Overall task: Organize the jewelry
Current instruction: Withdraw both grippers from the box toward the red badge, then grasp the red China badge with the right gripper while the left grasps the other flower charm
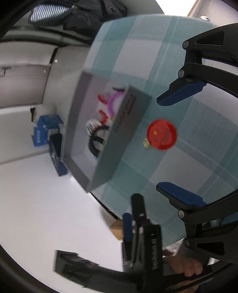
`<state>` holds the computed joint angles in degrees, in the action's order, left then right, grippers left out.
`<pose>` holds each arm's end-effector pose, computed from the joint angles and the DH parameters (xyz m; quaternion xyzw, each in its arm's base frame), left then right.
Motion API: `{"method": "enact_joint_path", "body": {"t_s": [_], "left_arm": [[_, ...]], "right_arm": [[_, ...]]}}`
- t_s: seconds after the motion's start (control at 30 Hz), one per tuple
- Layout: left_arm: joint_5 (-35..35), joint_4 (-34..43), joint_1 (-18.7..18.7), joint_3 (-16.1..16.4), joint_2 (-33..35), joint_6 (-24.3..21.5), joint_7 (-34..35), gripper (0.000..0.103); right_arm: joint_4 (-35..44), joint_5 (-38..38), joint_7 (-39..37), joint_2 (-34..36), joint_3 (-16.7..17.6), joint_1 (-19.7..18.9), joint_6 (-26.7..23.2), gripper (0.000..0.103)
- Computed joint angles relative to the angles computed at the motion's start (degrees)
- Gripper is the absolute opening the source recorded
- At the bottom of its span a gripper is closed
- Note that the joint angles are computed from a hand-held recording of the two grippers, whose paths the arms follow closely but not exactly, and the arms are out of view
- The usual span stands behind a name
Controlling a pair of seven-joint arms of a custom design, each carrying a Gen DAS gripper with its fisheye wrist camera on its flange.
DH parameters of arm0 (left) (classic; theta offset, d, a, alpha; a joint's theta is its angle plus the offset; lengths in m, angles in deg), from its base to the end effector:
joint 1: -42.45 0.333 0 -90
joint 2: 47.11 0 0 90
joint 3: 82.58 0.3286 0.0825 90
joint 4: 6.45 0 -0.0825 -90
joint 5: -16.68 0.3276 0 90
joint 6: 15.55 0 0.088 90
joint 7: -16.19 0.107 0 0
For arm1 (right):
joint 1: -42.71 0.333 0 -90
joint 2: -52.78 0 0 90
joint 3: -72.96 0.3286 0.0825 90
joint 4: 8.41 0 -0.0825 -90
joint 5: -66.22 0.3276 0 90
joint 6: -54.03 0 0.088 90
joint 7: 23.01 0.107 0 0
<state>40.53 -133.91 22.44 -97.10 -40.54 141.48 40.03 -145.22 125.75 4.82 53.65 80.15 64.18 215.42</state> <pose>0.4317 -0.3123 0.4175 -0.7570 0.6136 -0.2079 0.0847 0.4369 0.1903 0.3947 -0.8524 0.4219 -0.0373 0.3067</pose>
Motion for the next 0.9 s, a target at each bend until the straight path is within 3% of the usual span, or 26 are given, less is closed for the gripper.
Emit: {"method": "enact_joint_path", "body": {"t_s": [0.23,0.33,0.4,0.5,0.53,0.6,0.67,0.9], "left_arm": [[-3.4,-0.1,0.6,-0.4,0.5,-0.6,3.6,0.066],[-4.2,0.0,0.5,-0.5,0.6,-1.0,4.7,0.066],[-5.3,-0.1,0.7,-0.7,0.7,-0.8,5.8,0.066],[-6.8,0.2,1.0,-0.7,1.0,-1.1,7.1,0.066],[-6.7,0.4,0.9,-0.5,1.0,-1.3,6.9,0.066],[-5.5,0.7,0.7,0.0,0.9,-1.8,5.8,0.066],[-5.5,0.6,0.9,0.1,0.8,-1.4,5.7,0.066],[-5.3,2.1,0.7,-0.2,2.0,-2.7,5.7,0.066]], "right_arm": [[-0.5,-6.8,5.3,2.9,0.8,0.7,5.6,0.084],[-0.1,-7.4,6.8,4.0,1.0,0.1,5.2,0.083],[-0.5,-6.7,4.6,4.3,1.9,0.1,7.6,0.077],[-1.8,-11.8,7.4,4.7,2.2,1.2,11.9,0.068],[-1.5,-12.7,8.4,4.8,2.3,1.1,11.2,0.065],[-1.9,-18.2,14.7,4.5,1.4,1.6,11.0,0.049],[-2.0,-20.7,16.8,4.3,1.5,1.4,10.7,0.042],[-1.9,-23.1,18.7,3.4,1.3,-0.1,8.3,0.041]]}}
